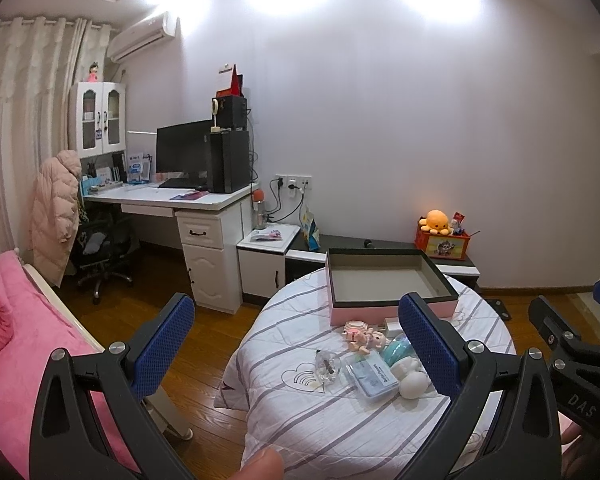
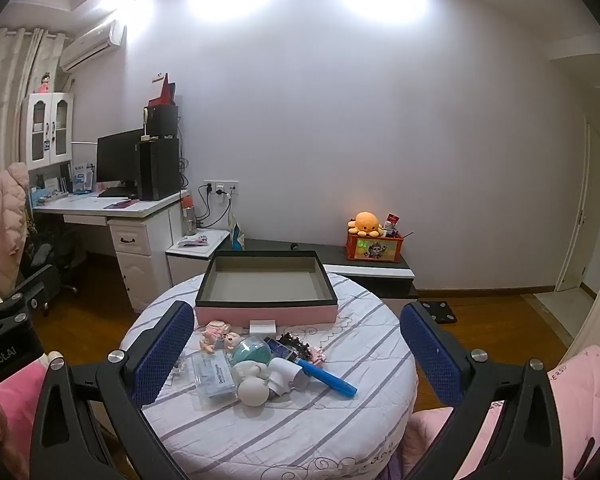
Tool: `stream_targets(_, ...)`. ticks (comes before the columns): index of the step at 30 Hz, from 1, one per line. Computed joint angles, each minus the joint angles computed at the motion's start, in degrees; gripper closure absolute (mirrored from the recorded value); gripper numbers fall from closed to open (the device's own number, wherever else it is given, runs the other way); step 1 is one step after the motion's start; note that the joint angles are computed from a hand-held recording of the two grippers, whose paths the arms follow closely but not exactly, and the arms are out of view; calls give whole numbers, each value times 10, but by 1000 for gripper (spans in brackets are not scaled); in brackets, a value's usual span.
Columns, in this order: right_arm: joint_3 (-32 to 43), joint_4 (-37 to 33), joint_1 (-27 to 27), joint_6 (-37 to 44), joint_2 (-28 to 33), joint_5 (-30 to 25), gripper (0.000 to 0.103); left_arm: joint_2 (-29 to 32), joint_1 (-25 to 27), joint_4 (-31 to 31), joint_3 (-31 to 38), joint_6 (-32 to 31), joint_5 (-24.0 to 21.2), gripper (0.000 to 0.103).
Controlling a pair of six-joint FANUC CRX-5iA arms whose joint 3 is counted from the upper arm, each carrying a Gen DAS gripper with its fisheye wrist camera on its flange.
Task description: Organize rigid objects
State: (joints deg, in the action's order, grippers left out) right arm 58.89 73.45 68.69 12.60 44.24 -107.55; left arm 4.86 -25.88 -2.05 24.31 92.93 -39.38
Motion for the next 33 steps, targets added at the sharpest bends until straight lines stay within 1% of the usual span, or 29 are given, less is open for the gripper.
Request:
stream_targets(1, -11, -2, 0, -5, -7, 2, 0, 0, 0, 1, 0, -1, 0, 0)
stream_targets(9, -18, -4, 2, -10, -11, 3, 0, 2, -2, -1, 4, 0, -2, 0)
stream_targets(10, -1, 1, 3, -1, -2, -2, 0, 2, -2, 0, 3, -1, -1, 0)
stream_targets(11, -1, 1, 4, -1, -2, -2, 0, 2, -2, 0, 3, -1, 0, 0)
stream_targets(12, -9, 1, 5, -4, -6, -1, 0, 2, -2, -2, 4, 0, -1, 0)
stream_targets(13, -41, -4, 4, -19, -24, 2, 0, 2, -2, -2, 4, 0, 0, 0)
stream_targets(14, -49, -4, 4, -22, -28, 5, 0, 2, -3, -2, 5, 0, -1, 0)
stream_targets(15, -33, -2, 3, -14, -20, 5, 0, 2, -3, -3, 5, 1, 0, 0)
stream_targets(19, -36, -2, 1, -15, -21, 9, 0, 0, -5, -9, 4, 4, 3, 0)
stream_targets(20, -19, 4, 5, -6, -14, 4, 0, 0, -5, -9, 4, 5, 3, 0)
stream_targets(23, -1, 7, 7, -1, -5, 1, 0, 0, -5, -9, 4, 5, 3, 0)
stream_targets(24, -4, 7, 7, -1, -7, 1, 0, 0, -5, -9, 3, 4, 4, 0)
stream_targets(26, -49, 13, 6, -36, -28, 15, 0, -1, -4, -6, 0, 2, 5, 0)
stream_targets(27, -55, 12, 7, -39, -30, 16, 0, -2, -4, -6, -1, 2, 5, 0)
stream_targets(28, -84, 25, 6, -70, -42, 27, 0, -2, -3, -6, -2, 1, 4, 0)
stream_targets(33, -91, 9, 5, -76, -50, 24, 0, 7, -6, -6, 8, -1, -6, 0)
